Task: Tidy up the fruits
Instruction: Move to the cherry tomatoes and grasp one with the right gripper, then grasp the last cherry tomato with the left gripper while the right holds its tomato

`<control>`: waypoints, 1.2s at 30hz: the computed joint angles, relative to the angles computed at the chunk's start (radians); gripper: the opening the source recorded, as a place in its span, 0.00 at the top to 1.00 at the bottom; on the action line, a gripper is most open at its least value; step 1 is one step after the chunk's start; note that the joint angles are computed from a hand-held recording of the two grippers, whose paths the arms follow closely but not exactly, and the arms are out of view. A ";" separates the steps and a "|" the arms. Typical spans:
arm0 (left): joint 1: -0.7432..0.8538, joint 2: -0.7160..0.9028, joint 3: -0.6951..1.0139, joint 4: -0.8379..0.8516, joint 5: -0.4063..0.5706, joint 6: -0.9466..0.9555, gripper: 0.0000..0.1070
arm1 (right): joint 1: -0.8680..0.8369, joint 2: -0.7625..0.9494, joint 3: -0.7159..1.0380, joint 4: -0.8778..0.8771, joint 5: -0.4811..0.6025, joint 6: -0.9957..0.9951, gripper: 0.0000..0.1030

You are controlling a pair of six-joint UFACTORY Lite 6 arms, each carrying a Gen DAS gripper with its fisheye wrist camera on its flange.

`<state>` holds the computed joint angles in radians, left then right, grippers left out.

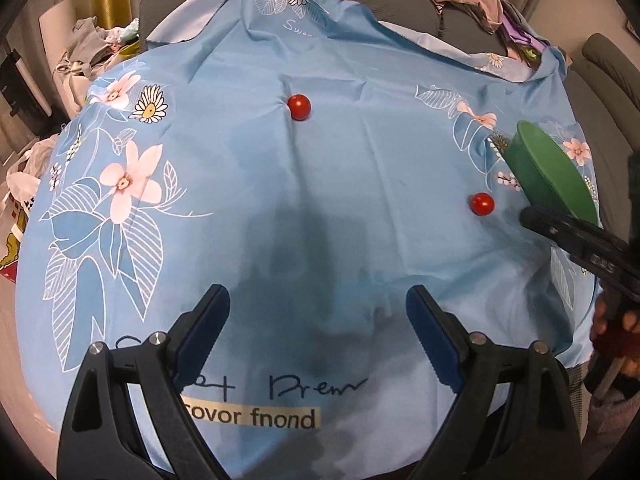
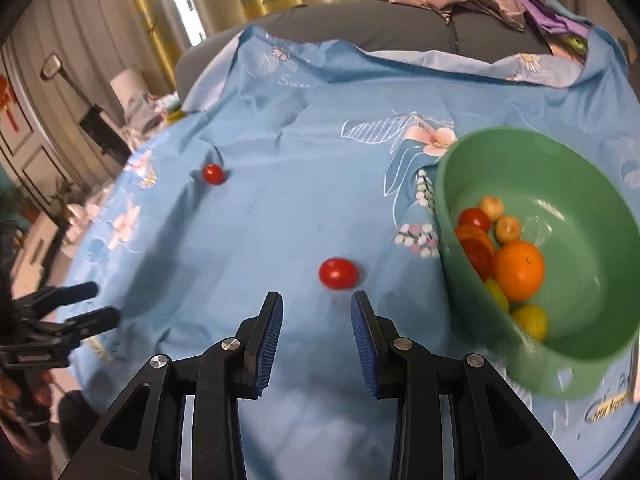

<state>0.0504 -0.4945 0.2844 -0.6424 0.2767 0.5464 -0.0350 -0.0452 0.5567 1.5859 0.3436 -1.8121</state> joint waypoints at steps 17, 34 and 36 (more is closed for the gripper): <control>0.065 0.166 0.057 -0.373 -0.015 0.450 0.16 | 0.110 0.331 0.242 0.079 -0.151 -0.060 0.66; 0.076 0.273 0.219 -0.548 0.021 0.608 0.16 | 0.098 0.289 0.261 0.104 -0.018 -0.076 0.69; 0.055 0.326 0.269 -0.613 0.006 0.662 0.16 | 0.100 0.289 0.271 0.101 0.007 -0.071 0.69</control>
